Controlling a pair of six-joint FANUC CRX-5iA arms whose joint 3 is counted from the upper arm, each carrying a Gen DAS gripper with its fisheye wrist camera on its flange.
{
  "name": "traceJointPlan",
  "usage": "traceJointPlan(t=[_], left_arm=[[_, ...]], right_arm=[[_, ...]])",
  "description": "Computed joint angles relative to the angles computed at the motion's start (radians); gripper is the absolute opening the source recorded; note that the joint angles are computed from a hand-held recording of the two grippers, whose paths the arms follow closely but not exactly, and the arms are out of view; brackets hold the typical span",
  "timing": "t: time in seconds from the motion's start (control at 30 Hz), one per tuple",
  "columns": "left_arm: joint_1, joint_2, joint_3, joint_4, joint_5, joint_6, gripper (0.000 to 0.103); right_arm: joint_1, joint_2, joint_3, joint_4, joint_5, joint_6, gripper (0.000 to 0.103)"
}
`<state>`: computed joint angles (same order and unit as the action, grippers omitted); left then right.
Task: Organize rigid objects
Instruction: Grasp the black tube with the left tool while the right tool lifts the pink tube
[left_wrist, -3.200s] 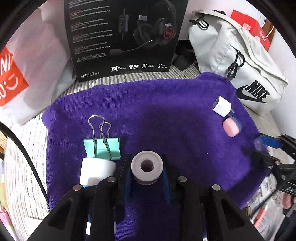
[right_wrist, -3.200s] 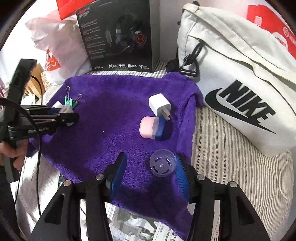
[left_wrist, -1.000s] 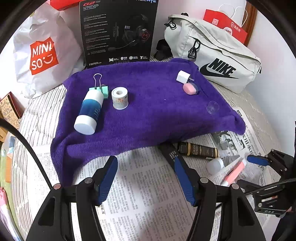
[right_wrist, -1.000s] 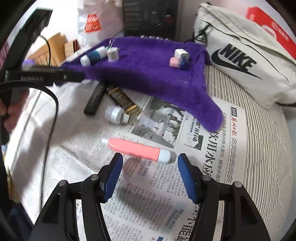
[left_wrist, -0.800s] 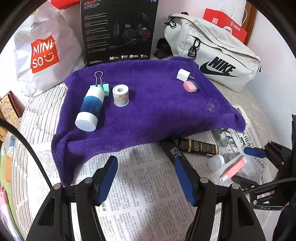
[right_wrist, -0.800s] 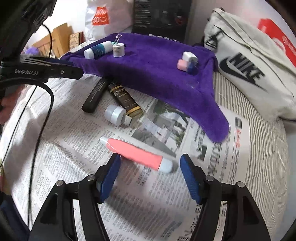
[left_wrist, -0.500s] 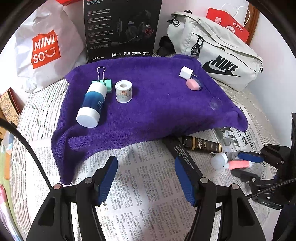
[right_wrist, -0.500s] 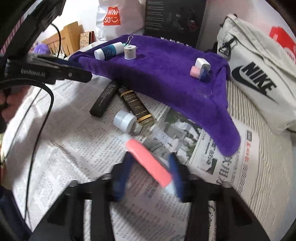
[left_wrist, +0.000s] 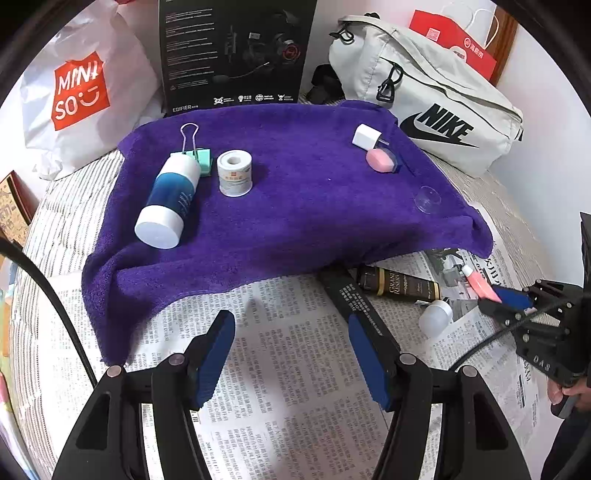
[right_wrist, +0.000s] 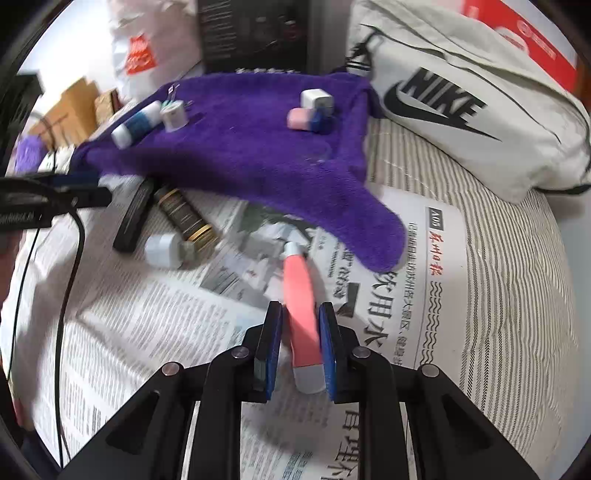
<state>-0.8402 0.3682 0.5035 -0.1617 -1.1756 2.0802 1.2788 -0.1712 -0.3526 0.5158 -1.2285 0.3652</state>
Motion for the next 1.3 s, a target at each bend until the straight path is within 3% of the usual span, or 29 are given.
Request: traceJointPlan(t=[0.23, 0.43, 0.57, 0.93, 1.07, 1.13, 1.2, 1.3], left_arm=[[0.007, 0.006, -0.009, 0.05, 0.032, -0.006, 0.062], [-0.001, 0.077, 0.081, 0.068, -0.021, -0.034, 0.062], [-0.017, 0.141, 0.167, 0.043, -0.088, -0.04, 0.063], [-0.04, 0.102, 0.14, -0.088, -0.146, -0.014, 0.069], [-0.046, 0.117, 0.155, -0.084, -0.114, -0.077, 0.065], [-0.041, 0.106, 0.125, -0.054, -0.059, -0.122, 0.05], [-0.037, 0.088, 0.088, -0.025, -0.009, -0.177, 0.028], [-0.029, 0.07, 0.054, 0.001, 0.019, -0.211, 0.024]], right_arm=[[-0.003, -0.001, -0.017, 0.021, 0.034, -0.039, 0.016], [0.012, -0.011, -0.024, 0.029, -0.017, -0.075, 0.015], [0.024, -0.046, -0.056, 0.039, -0.03, -0.123, 0.016], [0.058, -0.074, -0.124, 0.119, -0.009, -0.217, 0.016], [0.061, -0.078, -0.132, 0.13, -0.005, -0.226, 0.016], [0.06, -0.085, -0.141, 0.133, 0.005, -0.234, 0.016], [0.061, -0.089, -0.145, 0.136, 0.009, -0.239, 0.016], [0.062, -0.087, -0.143, 0.136, 0.005, -0.241, 0.016]])
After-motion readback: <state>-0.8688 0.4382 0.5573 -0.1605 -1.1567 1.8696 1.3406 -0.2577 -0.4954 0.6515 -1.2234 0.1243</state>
